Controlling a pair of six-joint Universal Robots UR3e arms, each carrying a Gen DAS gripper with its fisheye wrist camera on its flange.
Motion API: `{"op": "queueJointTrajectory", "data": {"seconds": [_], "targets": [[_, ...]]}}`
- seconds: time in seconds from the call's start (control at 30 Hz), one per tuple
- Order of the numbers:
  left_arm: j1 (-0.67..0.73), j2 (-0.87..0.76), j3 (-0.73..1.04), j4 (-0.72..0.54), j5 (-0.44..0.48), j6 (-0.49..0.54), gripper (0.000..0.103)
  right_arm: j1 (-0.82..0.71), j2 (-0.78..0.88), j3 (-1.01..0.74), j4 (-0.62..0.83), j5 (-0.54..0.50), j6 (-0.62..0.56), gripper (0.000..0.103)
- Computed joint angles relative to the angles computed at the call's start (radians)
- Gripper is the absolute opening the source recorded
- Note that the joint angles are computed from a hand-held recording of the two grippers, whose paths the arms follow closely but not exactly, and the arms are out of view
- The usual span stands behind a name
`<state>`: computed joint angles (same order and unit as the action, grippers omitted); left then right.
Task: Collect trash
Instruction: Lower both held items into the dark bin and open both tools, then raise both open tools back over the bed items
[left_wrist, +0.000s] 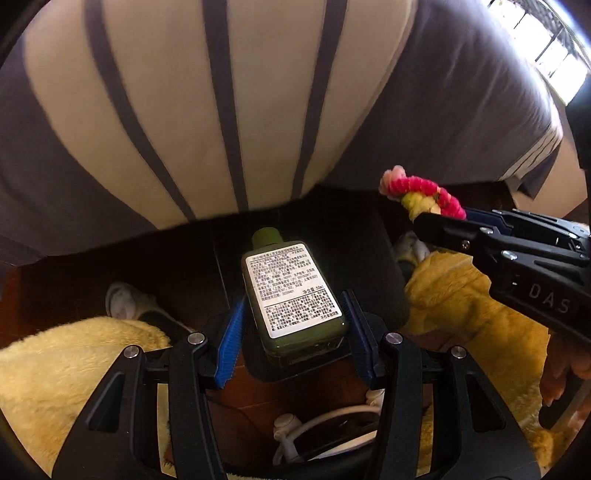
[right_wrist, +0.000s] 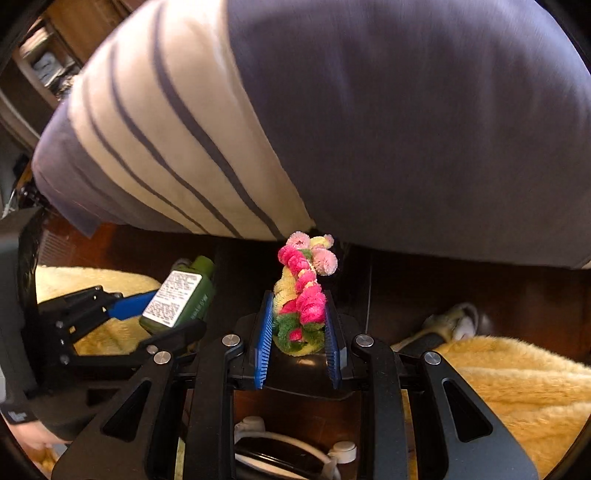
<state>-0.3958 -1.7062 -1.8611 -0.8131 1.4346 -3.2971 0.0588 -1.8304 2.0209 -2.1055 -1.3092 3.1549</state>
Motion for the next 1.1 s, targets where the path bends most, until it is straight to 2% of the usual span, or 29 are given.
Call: {"op": "queueJointTrajectory", "data": {"seconds": [0.17,0.2,0.27,0.5,0.63,0.73,0.87,0.93,1.1], "targets": [[0.003,-0.043,0.009,0.008,0.019,0.007,0.049,-0.001,0.061,-0.007,-0.031,0.014,0.0,0.031],[0.005,-0.047,0.012,0.007,0.017,0.007,0.056,-0.01,0.061,-0.01,-0.031,0.016,-0.009,0.033],[0.006,-0.048,0.016,0.013,0.018,0.009,0.064,-0.013,0.068,-0.014,-0.044,0.005,-0.012,0.045],[0.003,0.001,0.03,-0.006,0.056,-0.008,0.072,-0.018,0.042,-0.064,-0.028,-0.028,0.014,0.054],[0.013,0.064,0.07,-0.046,0.072,0.002,0.073,-0.04,-0.018,-0.119,-0.008,-0.065,0.008,0.065],[0.028,0.117,0.145,-0.094,0.095,0.008,0.079,-0.085,-0.069,-0.2,0.004,-0.053,-0.005,0.071],[0.04,0.14,0.262,-0.12,0.135,0.028,0.084,-0.109,-0.055,-0.348,-0.017,-0.062,-0.015,0.076],[0.054,0.129,0.34,-0.138,0.144,0.039,0.088,-0.123,-0.025,-0.42,-0.008,-0.052,-0.024,0.078],[0.105,0.058,0.507,-0.159,0.135,0.075,0.09,-0.129,0.138,-0.634,-0.009,-0.059,-0.037,0.078]]}}
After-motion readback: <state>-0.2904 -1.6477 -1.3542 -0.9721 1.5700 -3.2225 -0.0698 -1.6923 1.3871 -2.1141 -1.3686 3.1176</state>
